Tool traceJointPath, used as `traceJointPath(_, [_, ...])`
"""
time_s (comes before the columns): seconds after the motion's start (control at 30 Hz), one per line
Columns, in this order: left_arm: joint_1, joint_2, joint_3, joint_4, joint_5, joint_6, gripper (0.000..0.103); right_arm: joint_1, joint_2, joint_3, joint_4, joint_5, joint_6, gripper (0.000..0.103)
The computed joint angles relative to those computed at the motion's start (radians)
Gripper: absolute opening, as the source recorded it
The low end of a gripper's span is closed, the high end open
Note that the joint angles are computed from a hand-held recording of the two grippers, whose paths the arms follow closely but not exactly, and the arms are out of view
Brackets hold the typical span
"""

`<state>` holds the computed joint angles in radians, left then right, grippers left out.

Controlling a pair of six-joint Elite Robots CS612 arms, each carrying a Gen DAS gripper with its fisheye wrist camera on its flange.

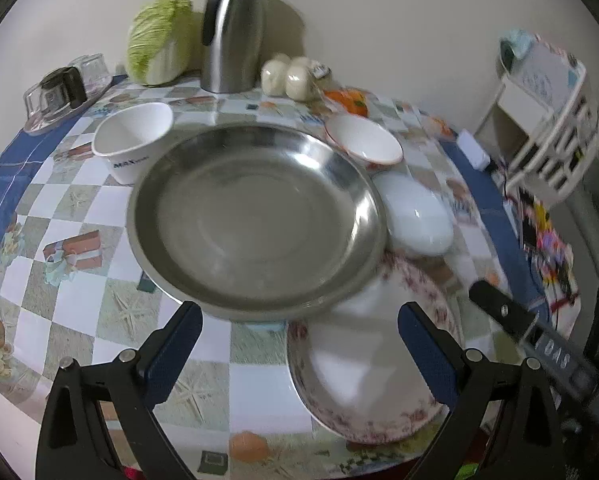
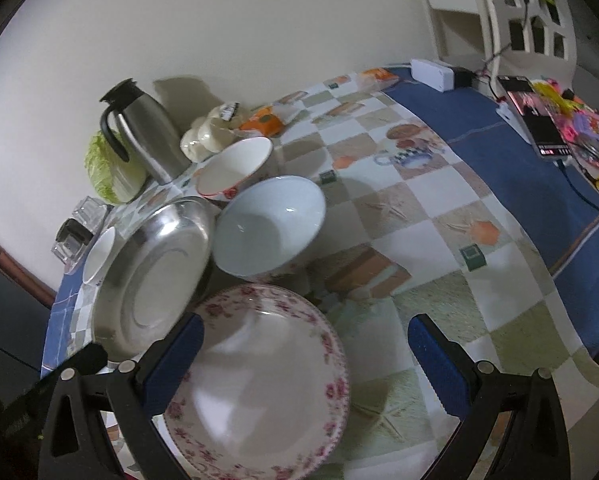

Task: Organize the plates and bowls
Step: 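Move both grippers toward the rim of the pink-floral plate, then close both grippers on the rim of the pink-floral plate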

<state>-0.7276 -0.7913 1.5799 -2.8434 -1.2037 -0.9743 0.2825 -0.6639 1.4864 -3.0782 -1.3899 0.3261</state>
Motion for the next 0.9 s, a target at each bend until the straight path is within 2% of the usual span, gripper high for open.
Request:
traceJointPath(0.13, [0.000,0.010,-0.026,0.071,-0.045,0.021,0.098,-0.008,0.007,-0.006,0.030,0.027,0.024,0.103])
traceJointPath(0.23, [0.011,0.019,-0.043,0.126,-0.099,0.004,0.098,-0.010,0.013,-0.015,0.067,0.044,0.026,0.103])
traceJointPath(0.37, [0.023,0.026,-0.047,0.139,-0.145,-0.016,0.098,-0.012,0.020,-0.027,0.109,0.068,0.028,0.103])
traceJointPath(0.57, [0.030,0.039,-0.062,0.170,-0.171,-0.031,0.098,-0.013,0.033,-0.047,0.181,0.080,0.027,0.103])
traceJointPath(0.9, [0.041,0.055,-0.080,0.187,-0.198,-0.055,0.094,-0.017,0.046,-0.069,0.225,0.088,0.033,0.103])
